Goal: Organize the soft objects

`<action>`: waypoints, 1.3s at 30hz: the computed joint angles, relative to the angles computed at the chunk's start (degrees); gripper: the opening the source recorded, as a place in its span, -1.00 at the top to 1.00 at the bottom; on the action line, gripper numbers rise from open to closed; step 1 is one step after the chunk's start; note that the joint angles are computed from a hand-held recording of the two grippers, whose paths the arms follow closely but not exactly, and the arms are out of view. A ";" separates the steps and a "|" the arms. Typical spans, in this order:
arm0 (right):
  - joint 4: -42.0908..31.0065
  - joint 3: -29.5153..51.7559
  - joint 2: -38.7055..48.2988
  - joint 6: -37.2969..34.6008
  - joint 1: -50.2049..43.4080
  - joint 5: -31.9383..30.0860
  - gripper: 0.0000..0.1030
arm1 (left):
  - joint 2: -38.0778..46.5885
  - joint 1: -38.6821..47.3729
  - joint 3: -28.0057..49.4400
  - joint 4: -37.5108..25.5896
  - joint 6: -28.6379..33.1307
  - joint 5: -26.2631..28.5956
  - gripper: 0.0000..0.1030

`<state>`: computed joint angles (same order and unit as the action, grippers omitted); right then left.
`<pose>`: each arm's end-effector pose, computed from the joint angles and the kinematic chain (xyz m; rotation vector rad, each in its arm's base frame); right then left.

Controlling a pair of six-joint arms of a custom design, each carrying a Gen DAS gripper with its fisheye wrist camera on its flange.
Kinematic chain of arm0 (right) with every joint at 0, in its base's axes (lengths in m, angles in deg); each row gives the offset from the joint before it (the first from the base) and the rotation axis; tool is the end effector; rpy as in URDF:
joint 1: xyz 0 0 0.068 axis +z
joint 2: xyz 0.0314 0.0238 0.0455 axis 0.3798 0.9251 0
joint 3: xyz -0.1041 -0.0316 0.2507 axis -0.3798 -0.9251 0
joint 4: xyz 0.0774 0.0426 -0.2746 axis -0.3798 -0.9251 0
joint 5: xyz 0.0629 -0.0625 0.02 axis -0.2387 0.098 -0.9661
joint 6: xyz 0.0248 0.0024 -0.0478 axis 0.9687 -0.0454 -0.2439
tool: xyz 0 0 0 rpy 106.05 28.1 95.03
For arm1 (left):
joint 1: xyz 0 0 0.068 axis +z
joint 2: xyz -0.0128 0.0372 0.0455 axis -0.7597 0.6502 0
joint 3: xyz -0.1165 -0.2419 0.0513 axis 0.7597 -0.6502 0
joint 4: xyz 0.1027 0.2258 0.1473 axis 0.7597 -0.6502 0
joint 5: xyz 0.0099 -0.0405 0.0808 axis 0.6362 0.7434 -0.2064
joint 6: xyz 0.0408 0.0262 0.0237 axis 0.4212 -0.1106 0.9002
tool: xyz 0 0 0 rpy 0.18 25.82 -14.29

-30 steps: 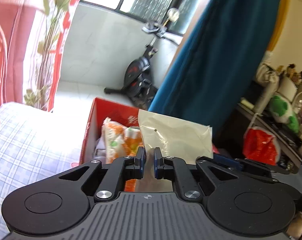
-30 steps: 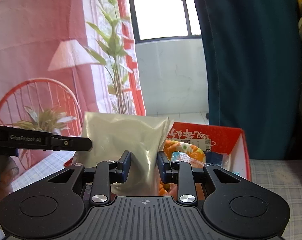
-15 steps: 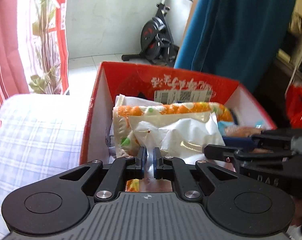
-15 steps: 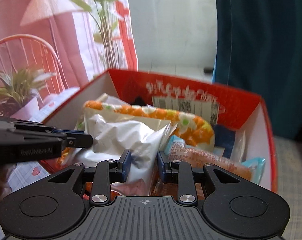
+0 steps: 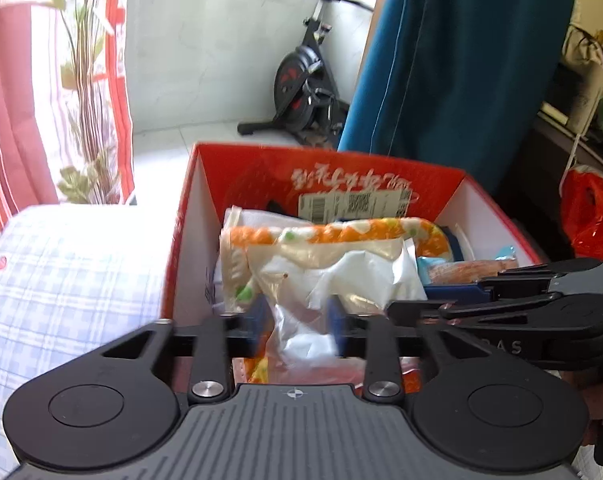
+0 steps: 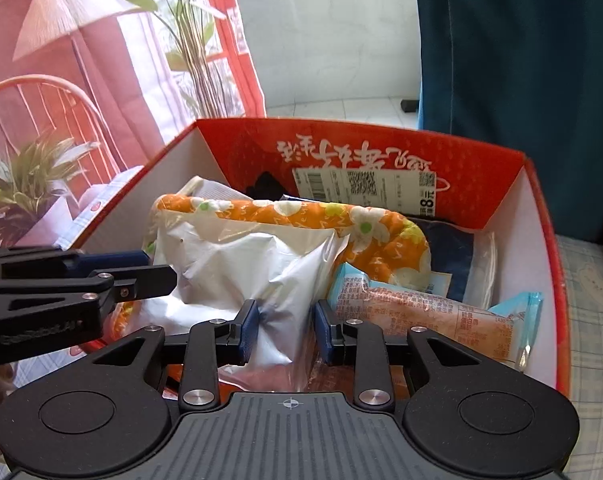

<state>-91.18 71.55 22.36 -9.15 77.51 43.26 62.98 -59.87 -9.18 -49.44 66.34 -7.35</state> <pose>0.2057 0.2705 0.1507 -0.0231 2.4546 0.2340 0.2338 -0.0528 0.1116 0.4478 2.2798 -0.3669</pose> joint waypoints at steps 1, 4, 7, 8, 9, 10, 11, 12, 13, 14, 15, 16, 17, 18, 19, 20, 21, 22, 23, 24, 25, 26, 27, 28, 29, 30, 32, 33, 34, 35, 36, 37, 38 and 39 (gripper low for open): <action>-0.26 -0.15 -0.64 -0.11 0.63 0.95 0.42 | -1.66 -0.11 -0.69 0.04 0.00 -0.75 -0.26; -2.50 -0.46 -3.47 -0.56 2.82 3.99 0.41 | -7.53 0.08 -2.27 -2.18 -0.53 -2.03 -0.41; -6.16 -0.86 -7.12 -0.64 5.42 9.58 0.25 | -13.21 -0.33 -3.80 -4.09 -2.34 -5.32 -0.90; -7.29 -1.26 -8.55 -0.47 5.98 11.05 0.12 | -15.50 -0.32 -4.62 -4.43 -3.00 -6.08 -0.94; -8.68 -1.55 -9.84 0.23 6.68 12.97 -0.04 | -17.59 -0.25 -5.14 -5.14 -3.62 -6.46 -0.97; -9.98 -1.87 -11.02 1.19 7.37 14.69 -0.13 | -19.15 -0.04 -5.19 -6.39 -4.15 -6.44 -1.00; -11.17 -2.35 -12.43 2.20 7.89 15.96 -0.32 | -20.51 0.06 -5.22 -7.70 -4.79 -6.42 -1.00; -12.48 -2.65 -13.51 3.46 8.46 17.22 -0.52 | -21.87 0.08 -5.10 -9.36 -5.29 -6.56 -1.00; -13.62 -3.10 -14.61 4.61 8.89 18.39 -0.62 | -23.27 -0.14 -5.11 -10.83 -5.65 -7.10 -1.00; -14.61 -3.57 -15.65 5.89 9.51 19.49 -0.78 | -24.81 -0.71 -5.27 -12.19 -5.89 -8.19 -1.00; -15.40 -3.96 -16.62 7.07 10.17 20.46 -0.91 | -26.89 -1.08 -5.60 -13.79 -5.93 -9.14 -1.00; -15.83 -4.62 -17.65 8.03 10.87 21.33 -0.96 | -28.77 -1.52 -6.02 -15.06 -5.87 -10.01 -1.00; -16.38 -5.02 -18.45 9.05 11.70 22.15 -0.99 | -30.65 -2.04 -6.37 -16.43 -5.86 -10.84 -1.00; -16.91 -5.30 -19.03 9.86 12.43 22.96 -0.99 | -32.39 -2.67 -6.69 -17.66 -5.89 -11.73 -1.00; -17.50 -5.38 -19.29 10.66 13.13 23.54 -0.99 | -34.60 -2.96 -7.05 -19.36 -5.81 -12.39 -1.00; -18.25 -5.29 -19.50 11.44 13.70 23.91 -0.99 | -35.65 -3.77 -7.32 -20.06 -6.02 -13.56 -1.00; -19.16 -5.02 -19.51 12.39 14.32 24.38 -0.99 | -37.07 -4.68 -7.38 -21.44 -6.33 -15.03 -1.00; -20.00 -4.71 -19.27 13.44 15.06 24.95 -0.99 | -39.10 -5.46 -7.45 -23.40 -6.64 -16.30 -1.00; -21.10 -4.27 -19.20 14.47 15.85 25.61 -0.99 | -40.83 -5.90 -7.60 -24.70 -6.78 -16.97 -1.00; -21.91 -3.94 -19.10 15.38 16.60 26.40 -0.99 | -42.69 -6.01 -7.87 -25.75 -6.71 -16.94 -1.00; -22.63 -3.47 -18.90 16.20 17.30 27.14 -0.99 | -44.75 -5.80 -8.18 -26.90 -6.55 -16.38 -1.00; -23.34 -3.04 -18.78 17.07 18.04 27.81 -0.99 | -46.76 -5.41 -8.39 -28.17 -6.37 -15.53 -1.00; -24.19 -2.67 -18.83 18.00 18.82 28.47 -0.99 | -48.84 -5.04 -8.45 -29.73 -6.22 -14.72 -1.00; -25.23 -2.24 -18.91 19.02 19.65 29.13 -0.99 | -50.42 -5.03 -8.46 -30.89 -6.29 -14.46 -1.00; -26.26 -1.68 -18.87 19.94 20.43 29.72 -0.99 | -52.43 -5.07 -8.39 -32.55 -6.36 -14.29 -1.00; -27.49 -1.04 -18.72 21.06 21.32 30.45 -0.99 | -54.42 -5.13 -8.14 -34.51 -6.42 -14.21 -1.00; -31.30 0.90 -17.72 24.31 23.45 32.48 -0.99 | -56.11 -6.49 -6.71 -38.42 -6.92 -15.95 -1.00; -34.02 2.34 -16.77 26.57 24.57 33.62 -0.99 | -56.99 -7.51 -5.93 -40.47 -7.11 -17.35 -1.00; -37.20 4.00 -15.65 29.14 25.74 34.56 -0.99 | -58.76 -8.76 -5.41 -42.71 -7.36 -18.99 -1.00; -40.63 5.96 -14.28 31.61 26.88 35.21 -0.99 | -61.45 -10.15 -5.04 -45.17 -7.66 -20.72 -1.00; -44.20 7.95 -12.87 34.14 28.00 35.75 -0.99 | -64.22 -11.57 -4.69 -47.51 -7.99 -22.49 -1.00; -48.11 10.08 -11.25 37.02 29.20 36.37 -0.99 | -66.54 -13.73 -4.20 -49.71 -8.63 -24.95 -1.00; -52.27 12.34 -9.48 40.30 30.56 37.00 -0.99 | -68.50 -16.10 -3.42 -52.06 -9.38 -27.63 -1.00; -56.19 14.48 -7.92 43.64 32.08 37.53 -0.99 | -70.32 -19.25 -2.57 -54.46 -10.59 -30.84 -1.00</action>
